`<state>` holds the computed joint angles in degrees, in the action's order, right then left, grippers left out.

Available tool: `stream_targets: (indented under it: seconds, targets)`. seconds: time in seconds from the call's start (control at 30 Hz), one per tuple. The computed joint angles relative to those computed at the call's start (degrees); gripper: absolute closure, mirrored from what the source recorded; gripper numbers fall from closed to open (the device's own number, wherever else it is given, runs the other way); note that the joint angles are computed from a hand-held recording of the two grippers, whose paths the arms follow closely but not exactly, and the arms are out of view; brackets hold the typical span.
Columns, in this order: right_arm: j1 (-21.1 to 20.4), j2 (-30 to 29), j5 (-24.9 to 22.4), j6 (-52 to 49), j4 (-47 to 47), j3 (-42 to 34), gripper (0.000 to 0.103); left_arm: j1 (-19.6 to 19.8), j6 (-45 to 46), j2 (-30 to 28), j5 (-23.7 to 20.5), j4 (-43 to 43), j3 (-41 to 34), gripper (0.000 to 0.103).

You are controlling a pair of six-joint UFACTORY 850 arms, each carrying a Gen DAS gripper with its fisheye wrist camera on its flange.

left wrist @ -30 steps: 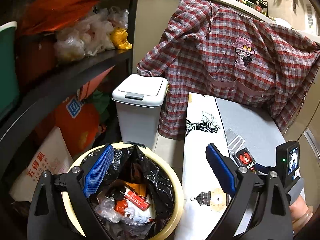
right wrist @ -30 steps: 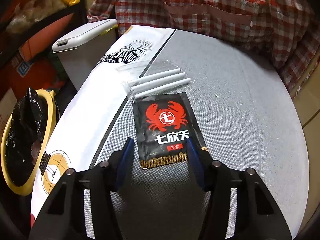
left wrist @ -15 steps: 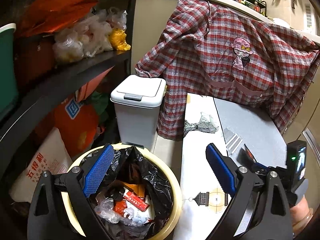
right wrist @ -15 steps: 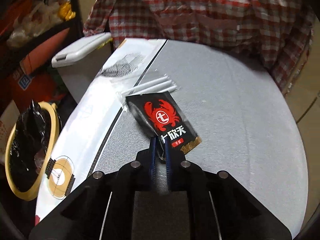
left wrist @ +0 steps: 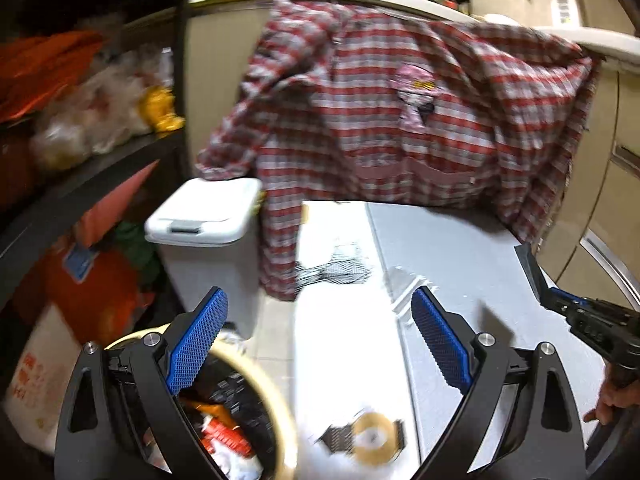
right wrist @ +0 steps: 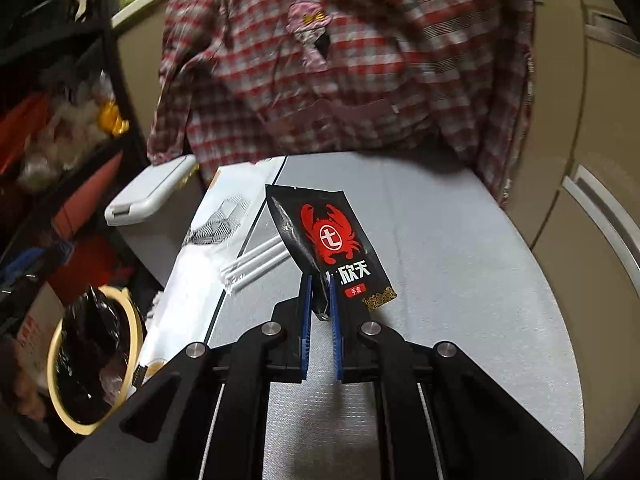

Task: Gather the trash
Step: 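Grasp the clear packet of white straws with the left tool while the right tool holds the sachet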

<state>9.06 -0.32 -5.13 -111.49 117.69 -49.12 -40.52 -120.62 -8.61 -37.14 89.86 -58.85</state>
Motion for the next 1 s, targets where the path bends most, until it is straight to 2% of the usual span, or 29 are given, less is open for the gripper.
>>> stream_targets:
  seconds: [0.17, 0.3, 0.4, 0.6, 0.67, 0.73, 0.8, 0.87, 0.9, 0.97, 1.0]
  targets:
    - [-2.1, 0.2, -1.1, 8.6, -6.8, 0.0, 0.094, 1.5, 1.8, -8.1, 6.6, 1.9, -7.7, 0.013]
    - [-3.4, -0.4, -1.6, 12.6, -9.9, -0.4, 0.094, 2.7, 7.0, -15.1, 12.0, -1.1, -15.1, 0.013]
    - [-4.1, -1.0, -1.8, 14.0, -11.0, -0.6, 0.094, 3.1, 11.7, -19.7, 13.4, -4.4, -19.8, 0.013]
    - [-5.1, -2.9, -2.1, 21.4, -17.9, -1.7, 0.094, 4.1, 22.6, -25.3, 15.8, -12.7, -24.9, 0.013]
    - [-5.1, -3.4, -2.2, 22.1, -18.5, -2.0, 0.094, 4.7, 28.6, -26.6, 17.2, -19.2, -26.2, 0.017]
    - [-5.0, -3.7, -2.2, 22.2, -18.8, -2.1, 0.094, 5.4, 36.5, -27.5, 18.6, -27.8, -27.6, 0.025]
    - [-4.7, -4.0, -1.9, 22.1, -18.8, -2.3, 0.094, 5.7, 41.3, -28.3, 18.5, -33.4, -28.6, 0.027]
    - [-4.7, -4.5, -1.9, 24.0, -20.8, -2.6, 0.094, 6.2, 49.6, -29.4, 17.9, -42.6, -30.1, 0.036]
    - [-4.7, -4.7, -1.9, 25.6, -22.4, -2.7, 0.094, 6.4, 51.4, -29.7, 17.9, -44.9, -30.4, 0.040]
    - [-4.7, -4.9, -1.5, 27.4, -24.2, -2.9, 0.094, 6.3, 51.6, -29.9, 17.7, -45.0, -30.6, 0.041]
    - [-4.7, -4.9, -1.6, 27.8, -24.7, -2.9, 0.094, 6.1, 51.2, -30.1, 16.8, -44.3, -30.9, 0.047]
